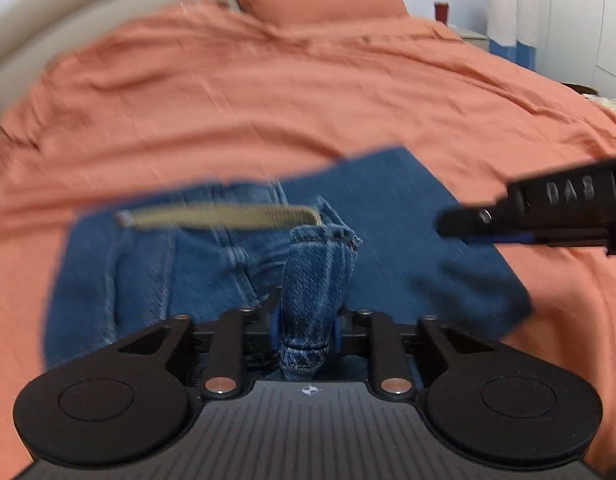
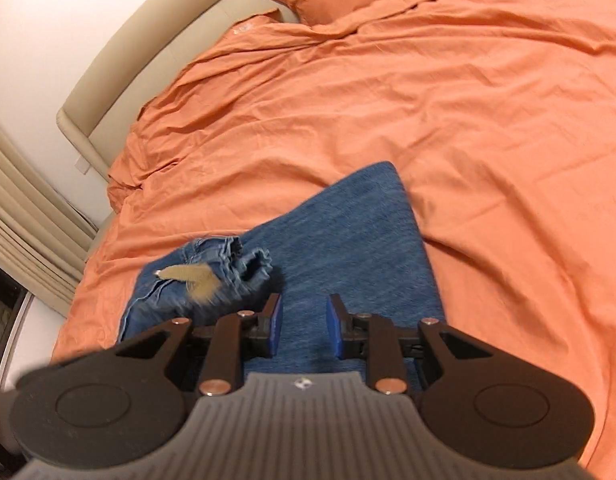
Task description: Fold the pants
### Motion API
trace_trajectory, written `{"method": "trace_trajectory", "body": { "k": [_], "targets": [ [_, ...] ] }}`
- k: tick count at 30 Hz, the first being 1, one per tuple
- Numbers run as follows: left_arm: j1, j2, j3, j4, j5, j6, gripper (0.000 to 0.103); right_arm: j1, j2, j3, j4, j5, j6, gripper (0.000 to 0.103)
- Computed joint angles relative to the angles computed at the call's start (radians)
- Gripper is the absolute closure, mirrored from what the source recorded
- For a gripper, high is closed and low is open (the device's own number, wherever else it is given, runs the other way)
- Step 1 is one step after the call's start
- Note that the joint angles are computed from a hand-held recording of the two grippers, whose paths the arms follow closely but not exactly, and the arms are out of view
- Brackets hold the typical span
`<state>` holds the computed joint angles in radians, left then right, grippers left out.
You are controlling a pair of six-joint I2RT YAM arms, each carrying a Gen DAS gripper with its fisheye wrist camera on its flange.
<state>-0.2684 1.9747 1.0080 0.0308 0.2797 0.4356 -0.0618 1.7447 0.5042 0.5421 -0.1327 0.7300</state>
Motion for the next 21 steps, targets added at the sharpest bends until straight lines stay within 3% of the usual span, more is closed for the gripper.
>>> {"method": "trace_trajectory", "body": {
  "k": [1, 2, 3, 8, 10, 13, 17, 21],
  "targets": [
    [0.021, 0.02, 0.042, -0.069, 0.05, 0.003, 0.06, -0.004, 0.01, 0.005, 0.0, -0.011, 0.001, 0.082],
    [0.043, 0.037, 0.092, -0.147, 0.102, 0.011, 0.043, -0.008, 0.02, 0.012, -0.001, -0.022, 0.0, 0.082],
    [0.066, 0.061, 0.149, -0.232, 0.158, 0.023, 0.034, -0.008, 0.028, 0.018, 0.001, -0.03, 0.0, 0.082],
    [0.164, 0.139, 0.383, -0.585, 0.39, 0.091, 0.025, -0.003, 0.042, 0.013, 0.084, -0.07, -0.001, 0.081],
    [0.216, 0.151, 0.433, -0.636, 0.461, 0.098, 0.025, -0.006, 0.049, 0.004, 0.147, -0.104, 0.005, 0.081],
    [0.287, 0.145, 0.441, -0.516, 0.463, 0.025, 0.025, -0.007, 0.102, 0.022, 0.251, -0.155, 0.045, 0.081],
    [0.341, 0.18, 0.432, -0.27, 0.314, -0.107, 0.026, 0.004, 0.217, 0.127, 0.31, -0.175, 0.093, 0.08],
    [0.381, 0.285, 0.537, -0.243, 0.263, -0.186, 0.027, 0.019, 0.331, 0.27, 0.261, -0.18, 0.114, 0.068]
  ]
}}
